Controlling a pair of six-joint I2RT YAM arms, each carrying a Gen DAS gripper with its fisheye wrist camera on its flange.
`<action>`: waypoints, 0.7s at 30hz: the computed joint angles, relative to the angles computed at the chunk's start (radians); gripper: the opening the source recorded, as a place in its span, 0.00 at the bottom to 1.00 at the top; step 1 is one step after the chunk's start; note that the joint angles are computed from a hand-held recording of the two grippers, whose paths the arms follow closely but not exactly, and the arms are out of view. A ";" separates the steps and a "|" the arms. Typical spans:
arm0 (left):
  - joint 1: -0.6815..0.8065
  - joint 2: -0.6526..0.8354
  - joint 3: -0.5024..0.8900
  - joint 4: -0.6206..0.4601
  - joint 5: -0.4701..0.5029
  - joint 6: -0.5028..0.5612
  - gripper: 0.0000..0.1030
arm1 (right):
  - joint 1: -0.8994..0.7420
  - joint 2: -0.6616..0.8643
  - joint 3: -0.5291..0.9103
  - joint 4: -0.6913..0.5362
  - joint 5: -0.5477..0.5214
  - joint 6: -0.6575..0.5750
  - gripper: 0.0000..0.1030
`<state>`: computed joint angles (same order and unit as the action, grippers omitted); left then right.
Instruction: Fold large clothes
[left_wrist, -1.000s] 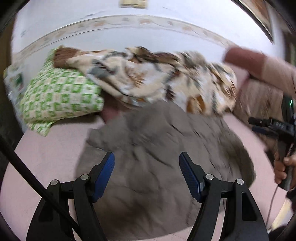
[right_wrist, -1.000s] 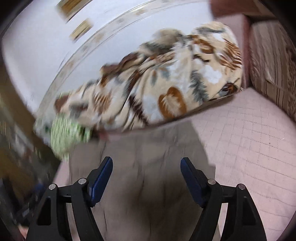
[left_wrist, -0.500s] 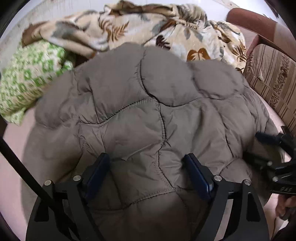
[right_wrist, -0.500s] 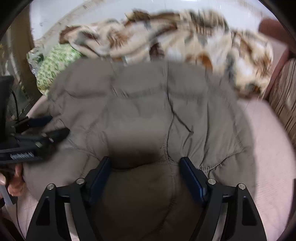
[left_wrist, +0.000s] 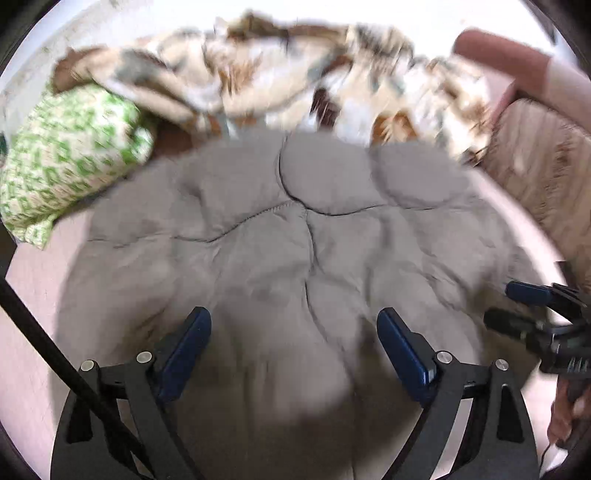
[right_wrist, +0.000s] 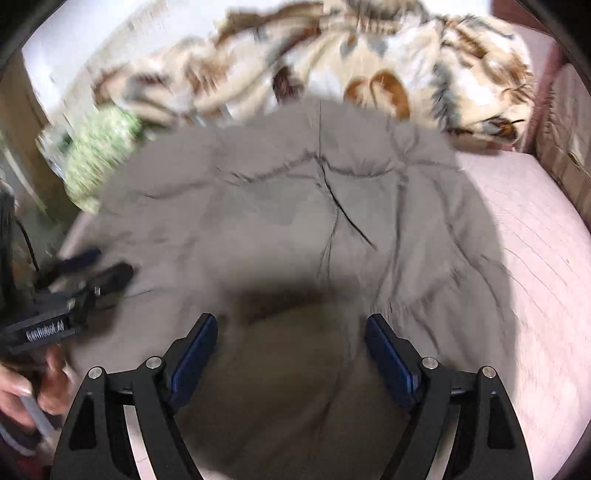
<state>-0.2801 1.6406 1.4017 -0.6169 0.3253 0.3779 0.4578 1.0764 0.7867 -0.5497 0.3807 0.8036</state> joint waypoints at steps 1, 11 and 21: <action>0.032 -0.067 -0.063 0.024 0.008 0.015 0.89 | 0.079 -0.060 -0.017 -0.033 0.072 0.053 0.84; 0.351 -0.273 -0.296 0.154 0.071 0.003 0.89 | 0.510 -0.206 0.004 -0.465 0.500 0.605 0.83; 0.304 0.000 -0.164 0.104 -0.046 0.020 0.93 | 0.123 -0.169 -0.150 -0.157 0.126 0.293 0.61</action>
